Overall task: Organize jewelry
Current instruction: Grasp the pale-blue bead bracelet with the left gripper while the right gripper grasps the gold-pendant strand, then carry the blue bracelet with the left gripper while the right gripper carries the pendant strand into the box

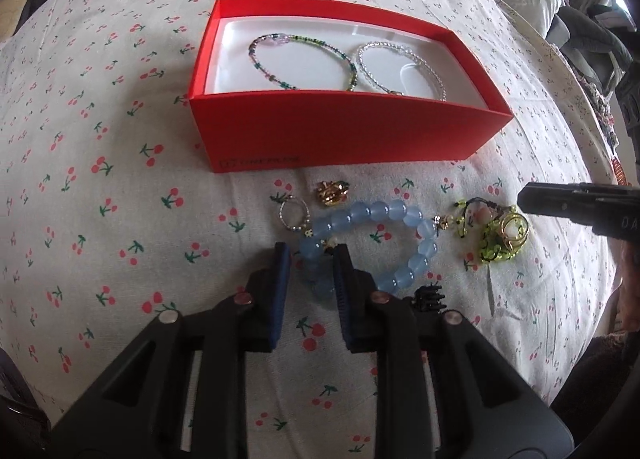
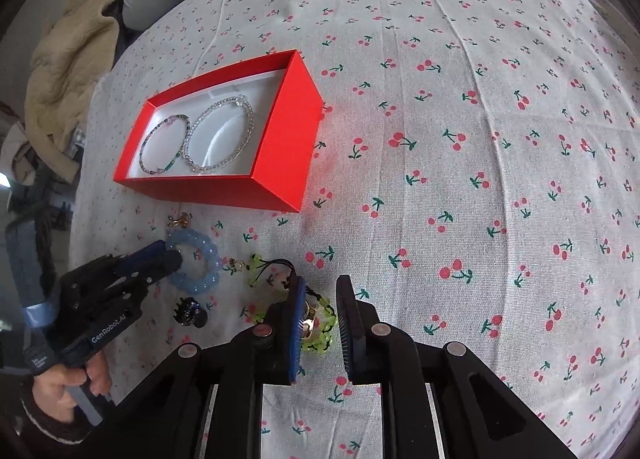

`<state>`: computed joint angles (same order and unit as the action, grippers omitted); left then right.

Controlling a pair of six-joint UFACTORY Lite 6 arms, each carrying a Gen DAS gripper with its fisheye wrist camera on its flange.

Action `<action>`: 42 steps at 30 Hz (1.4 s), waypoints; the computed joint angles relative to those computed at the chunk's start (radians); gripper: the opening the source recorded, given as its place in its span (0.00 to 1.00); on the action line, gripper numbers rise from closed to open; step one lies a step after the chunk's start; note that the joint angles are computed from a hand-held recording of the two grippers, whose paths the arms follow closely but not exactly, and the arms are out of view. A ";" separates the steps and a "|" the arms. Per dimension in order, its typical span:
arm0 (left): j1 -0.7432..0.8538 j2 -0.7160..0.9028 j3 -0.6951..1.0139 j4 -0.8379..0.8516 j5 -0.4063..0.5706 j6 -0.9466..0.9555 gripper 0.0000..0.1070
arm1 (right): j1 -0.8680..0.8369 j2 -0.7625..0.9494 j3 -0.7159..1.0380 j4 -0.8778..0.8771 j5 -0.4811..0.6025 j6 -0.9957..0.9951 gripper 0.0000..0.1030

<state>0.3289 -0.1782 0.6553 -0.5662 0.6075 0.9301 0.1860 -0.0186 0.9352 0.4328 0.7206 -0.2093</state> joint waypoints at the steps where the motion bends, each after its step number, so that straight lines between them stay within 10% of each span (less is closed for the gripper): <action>1: -0.011 -0.006 -0.005 0.020 -0.015 -0.015 0.12 | -0.008 -0.007 0.001 0.010 0.002 -0.013 0.25; 5: -0.013 -0.011 0.001 0.036 -0.001 -0.033 0.12 | -0.001 -0.017 0.018 0.018 0.004 -0.027 0.43; 12: 0.091 -0.023 0.009 0.003 0.093 0.049 0.12 | 0.129 0.068 0.092 -0.086 -0.028 0.052 0.43; 25: 0.203 -0.001 0.043 0.010 0.148 0.113 0.12 | 0.308 0.224 0.181 -0.430 -0.060 0.306 0.14; 42: 0.300 -0.079 0.072 -0.054 0.284 0.180 0.12 | 0.291 0.001 0.121 -0.315 -0.035 0.277 0.13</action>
<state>0.6293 -0.2568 0.7278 -0.6199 0.8916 1.1102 0.4767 -0.0177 1.0565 0.1179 0.6853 0.0677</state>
